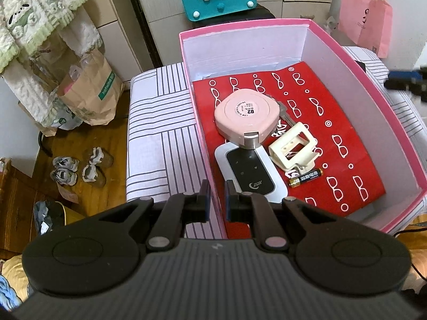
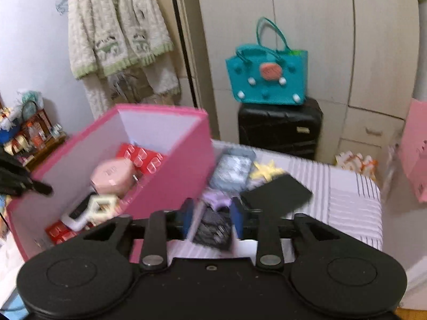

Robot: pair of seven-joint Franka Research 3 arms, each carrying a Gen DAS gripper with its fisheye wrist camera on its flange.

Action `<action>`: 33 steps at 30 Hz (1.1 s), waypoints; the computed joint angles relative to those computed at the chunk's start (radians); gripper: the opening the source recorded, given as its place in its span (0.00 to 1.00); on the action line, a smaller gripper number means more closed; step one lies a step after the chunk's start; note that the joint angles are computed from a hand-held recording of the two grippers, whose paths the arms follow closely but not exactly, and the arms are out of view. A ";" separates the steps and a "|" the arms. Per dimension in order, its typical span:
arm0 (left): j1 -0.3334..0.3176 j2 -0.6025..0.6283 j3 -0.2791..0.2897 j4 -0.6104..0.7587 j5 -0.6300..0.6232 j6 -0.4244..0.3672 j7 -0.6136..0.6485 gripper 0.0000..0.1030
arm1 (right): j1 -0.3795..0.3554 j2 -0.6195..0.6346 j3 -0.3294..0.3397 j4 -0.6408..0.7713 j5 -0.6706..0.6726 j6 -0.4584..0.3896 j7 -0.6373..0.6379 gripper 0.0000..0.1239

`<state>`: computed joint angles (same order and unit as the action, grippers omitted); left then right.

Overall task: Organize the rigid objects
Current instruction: 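Grasp the white cube charger with the right gripper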

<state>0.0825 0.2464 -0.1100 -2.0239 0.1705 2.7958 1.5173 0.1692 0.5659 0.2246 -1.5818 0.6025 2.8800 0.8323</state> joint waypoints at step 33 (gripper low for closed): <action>0.006 0.053 -0.006 0.092 -0.051 -0.093 -0.019 0.09 | -0.035 0.103 0.021 -0.042 -0.072 0.168 0.055 0.39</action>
<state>0.0881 0.2996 -0.1159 -1.9321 0.1197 2.7026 1.4985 0.1346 0.6688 0.2458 -1.6238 0.5309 3.0484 0.8874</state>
